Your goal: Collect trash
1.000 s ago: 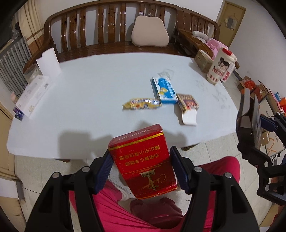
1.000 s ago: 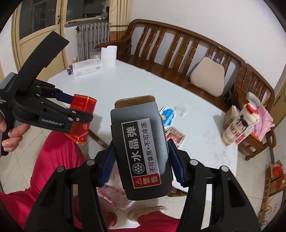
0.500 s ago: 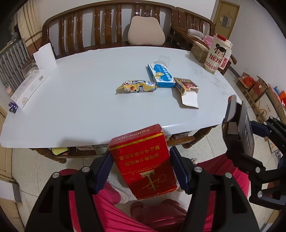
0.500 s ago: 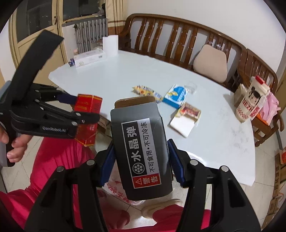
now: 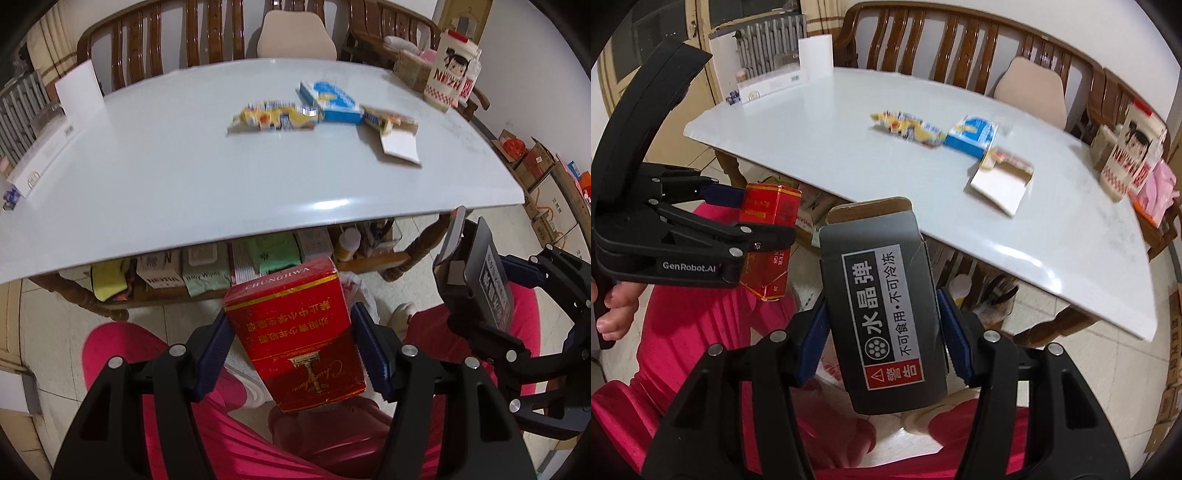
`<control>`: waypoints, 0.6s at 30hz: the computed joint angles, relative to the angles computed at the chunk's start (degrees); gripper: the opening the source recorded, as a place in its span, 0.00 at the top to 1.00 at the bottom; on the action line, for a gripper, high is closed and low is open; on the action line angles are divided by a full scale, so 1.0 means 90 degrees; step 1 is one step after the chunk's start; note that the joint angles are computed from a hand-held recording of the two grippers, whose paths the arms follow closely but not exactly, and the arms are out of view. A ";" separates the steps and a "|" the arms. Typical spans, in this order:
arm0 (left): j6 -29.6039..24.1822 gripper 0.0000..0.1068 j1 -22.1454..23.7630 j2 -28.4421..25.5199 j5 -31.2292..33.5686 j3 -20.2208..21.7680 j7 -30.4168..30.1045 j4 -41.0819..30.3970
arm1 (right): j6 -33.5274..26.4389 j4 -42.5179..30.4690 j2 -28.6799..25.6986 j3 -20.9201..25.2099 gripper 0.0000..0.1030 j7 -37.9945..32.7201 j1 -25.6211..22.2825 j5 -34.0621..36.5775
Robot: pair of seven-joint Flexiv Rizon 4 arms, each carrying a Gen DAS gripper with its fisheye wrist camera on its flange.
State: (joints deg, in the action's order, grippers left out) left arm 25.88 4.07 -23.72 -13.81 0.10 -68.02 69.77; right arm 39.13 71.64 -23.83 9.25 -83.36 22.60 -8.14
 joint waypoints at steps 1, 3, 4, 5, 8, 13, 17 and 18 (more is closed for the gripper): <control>-0.0018 0.42 0.0008 -0.0019 -0.0018 -0.0007 0.0014 0.0039 | -0.0020 0.0011 -0.0023 0.0004 0.46 0.0025 -0.0001 0.0028; -0.0012 0.42 -0.0002 -0.0048 0.0002 0.0002 0.0003 0.0105 | -0.0040 0.0034 -0.0072 -0.0008 0.46 0.0079 0.0008 0.0034; -0.0019 0.42 -0.0011 -0.0075 0.0027 0.0009 -0.0006 0.0130 | -0.0063 0.0034 -0.0103 -0.0003 0.46 0.0099 0.0001 0.0062; -0.0044 0.42 -0.0012 -0.0102 0.0037 0.0011 -0.0015 0.0146 | -0.0085 0.0031 -0.0126 0.0004 0.46 0.0108 -0.0014 0.0097; -0.0194 0.42 0.0014 -0.0230 -0.0016 0.0002 -0.0104 0.0178 | -0.0122 0.0046 -0.0227 0.0003 0.46 0.0194 -0.0041 0.0176; -0.0383 0.42 0.0027 -0.0496 0.0005 0.0000 -0.0204 0.0135 | -0.0201 0.0028 -0.0445 0.0023 0.46 0.0357 -0.0105 0.0361; -0.0545 0.42 0.0024 -0.0735 0.0064 0.0008 -0.0319 -0.0004 | -0.0285 -0.0070 -0.0651 -0.0003 0.46 0.0488 -0.0111 0.0409; -0.0592 0.42 0.0020 -0.0819 0.0084 0.0015 -0.0372 -0.0052 | -0.0306 -0.0083 -0.0705 -0.0016 0.46 0.0526 -0.0108 0.0403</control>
State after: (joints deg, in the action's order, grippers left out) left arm 20.55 4.26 -31.10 -13.05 0.24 -71.36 69.30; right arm 36.37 70.89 -30.18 9.11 -78.63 21.63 -4.51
